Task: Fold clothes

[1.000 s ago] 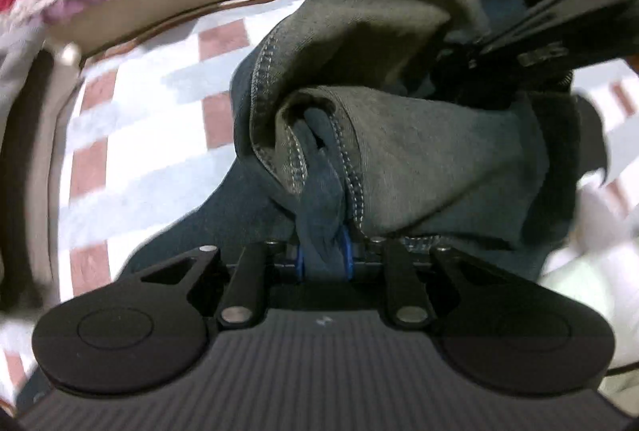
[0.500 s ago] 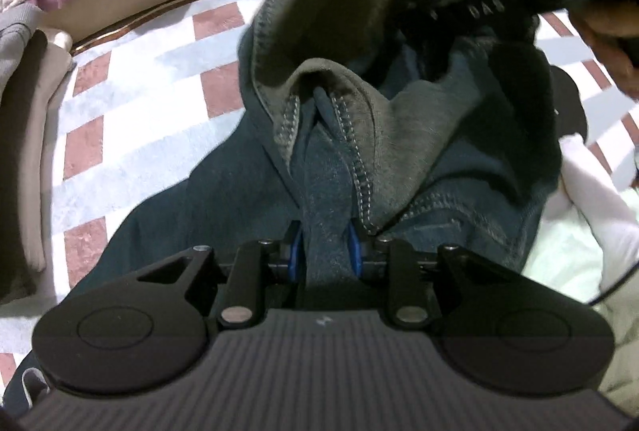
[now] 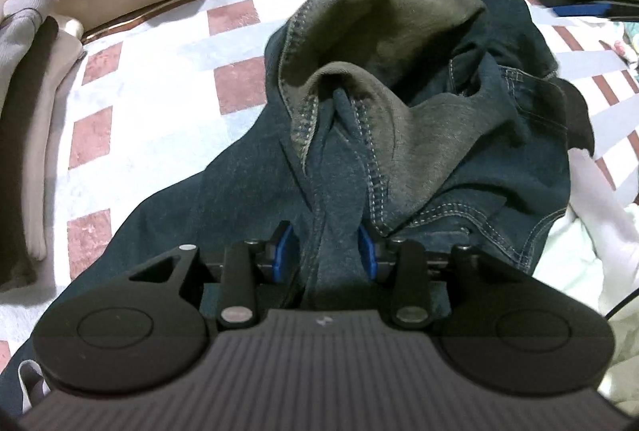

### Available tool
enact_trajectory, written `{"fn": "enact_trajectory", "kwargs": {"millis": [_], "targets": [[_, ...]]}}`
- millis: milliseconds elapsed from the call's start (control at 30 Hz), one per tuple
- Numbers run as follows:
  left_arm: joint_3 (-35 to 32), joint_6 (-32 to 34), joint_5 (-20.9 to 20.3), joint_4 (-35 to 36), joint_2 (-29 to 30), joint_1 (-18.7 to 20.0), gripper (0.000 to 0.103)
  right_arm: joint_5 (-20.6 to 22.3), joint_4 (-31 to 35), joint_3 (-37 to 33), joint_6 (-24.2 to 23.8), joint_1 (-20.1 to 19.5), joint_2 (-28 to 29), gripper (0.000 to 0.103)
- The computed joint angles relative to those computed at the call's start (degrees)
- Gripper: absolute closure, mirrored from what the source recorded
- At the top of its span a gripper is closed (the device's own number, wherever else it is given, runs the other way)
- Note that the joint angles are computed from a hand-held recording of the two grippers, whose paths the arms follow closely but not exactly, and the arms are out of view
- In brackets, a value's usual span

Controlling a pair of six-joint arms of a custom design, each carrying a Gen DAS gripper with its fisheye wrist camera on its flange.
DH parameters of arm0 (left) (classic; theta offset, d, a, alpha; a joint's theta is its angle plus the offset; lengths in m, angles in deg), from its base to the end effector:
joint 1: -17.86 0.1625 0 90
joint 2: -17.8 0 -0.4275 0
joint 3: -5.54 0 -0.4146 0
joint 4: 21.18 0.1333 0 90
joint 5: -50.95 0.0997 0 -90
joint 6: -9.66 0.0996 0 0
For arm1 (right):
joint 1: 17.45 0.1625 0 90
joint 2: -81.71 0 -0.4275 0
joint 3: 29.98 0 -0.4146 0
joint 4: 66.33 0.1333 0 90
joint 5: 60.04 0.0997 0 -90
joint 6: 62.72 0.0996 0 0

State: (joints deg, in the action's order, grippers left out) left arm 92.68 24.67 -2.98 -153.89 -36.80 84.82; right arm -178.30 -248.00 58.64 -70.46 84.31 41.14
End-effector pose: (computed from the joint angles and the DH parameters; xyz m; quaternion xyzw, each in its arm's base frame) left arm -0.1011 -0.7280 0.2263 0.2828 0.9043 -0.1057 0.3017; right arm 0.2341 -0.7016 0.1375 0.0631 -0.9027 0.3680 0.2139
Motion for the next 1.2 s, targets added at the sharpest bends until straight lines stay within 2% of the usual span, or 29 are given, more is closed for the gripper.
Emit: {"fn": "enact_trajectory", "kwargs": {"millis": [67,133,200,233,267,400,467,567,633,700,767,833,867,900,933,1033,1067,1100,1167,1200], "targets": [[-0.84,-0.32,0.98,-0.04,1.27,0.19,0.054,1.61,-2.59,4.42,-0.14,-0.66,-1.78,0.045],[-1.72,-0.66,1.95,-0.03,2.56,0.37,0.049,4.25,-3.28,8.29,-0.91,-1.20,-2.50,0.043],[-3.12,-2.03,2.19,1.05,3.79,0.65,0.050,4.92,2.58,7.93,-3.48,-0.78,-1.91,0.044],[-4.70,-4.44,1.01,3.35,4.34,0.95,0.061,5.01,6.21,7.26,-4.80,-0.48,-1.49,0.043],[-5.99,-5.90,-0.19,5.06,4.79,1.15,0.078,5.77,7.84,6.98,-7.77,-0.09,-1.00,0.043],[-6.00,-1.34,2.95,2.45,5.92,-0.54,0.088,8.11,13.59,5.56,-20.88,1.60,1.25,0.043],[-6.31,-0.19,3.78,0.94,6.35,-1.07,0.092,6.35,17.39,4.64,-25.71,2.34,2.55,0.042],[-8.83,-3.09,1.18,-0.09,6.64,-0.60,0.093,3.60,18.78,3.62,-29.75,2.75,4.17,0.041],[-9.90,-4.03,-0.88,-1.66,6.60,-0.18,0.093,2.22,21.10,2.70,-28.91,2.35,4.85,0.036],[-10.61,-4.49,-1.70,-2.39,6.72,0.08,0.093,0.17,27.20,1.29,-25.14,1.79,5.43,0.031],[-10.58,-3.42,-1.33,-2.89,6.96,0.15,0.093,0.78,31.72,0.07,-20.83,0.70,5.82,0.031],[-8.97,-1.64,-0.12,-3.96,6.61,-0.39,0.093,2.04,29.76,0.65,-20.11,-0.42,6.06,0.032],[-8.13,-0.46,0.50,-4.91,6.47,-0.72,0.093,2.66,27.72,1.36,-21.09,-0.82,6.05,0.040],[-7.55,0.32,0.77,-5.63,6.27,-0.92,0.093,4.28,26.03,2.20,-22.02,-1.22,5.62,0.054],[-7.29,0.59,0.60,-6.03,6.01,-0.97,0.093,6.93,24.71,3.16,-22.74,-1.66,4.82,0.083],[-7.06,-0.05,-0.72,-6.42,5.18,-0.72,0.093,9.22,17.63,6.66,-25.80,-1.55,2.82,0.090],[-7.16,-0.47,-1.22,-6.41,5.00,-0.57,0.093,9.68,14.75,7.79,-26.80,-1.53,2.30,0.101],[-7.17,-0.50,-1.41,-6.63,4.94,-0.52,0.093,9.67,10.16,8.73,-27.99,-1.38,2.09,0.100],[-7.19,-0.55,-1.79,-7.07,4.80,-0.42,0.094,12.63,5.32,9.88,-24.55,-2.46,0.63,0.100],[-7.23,-0.49,-1.81,-7.23,4.83,-0.41,0.094,14.71,5.68,10.18,-21.81,-3.19,-0.09,0.100]]}}
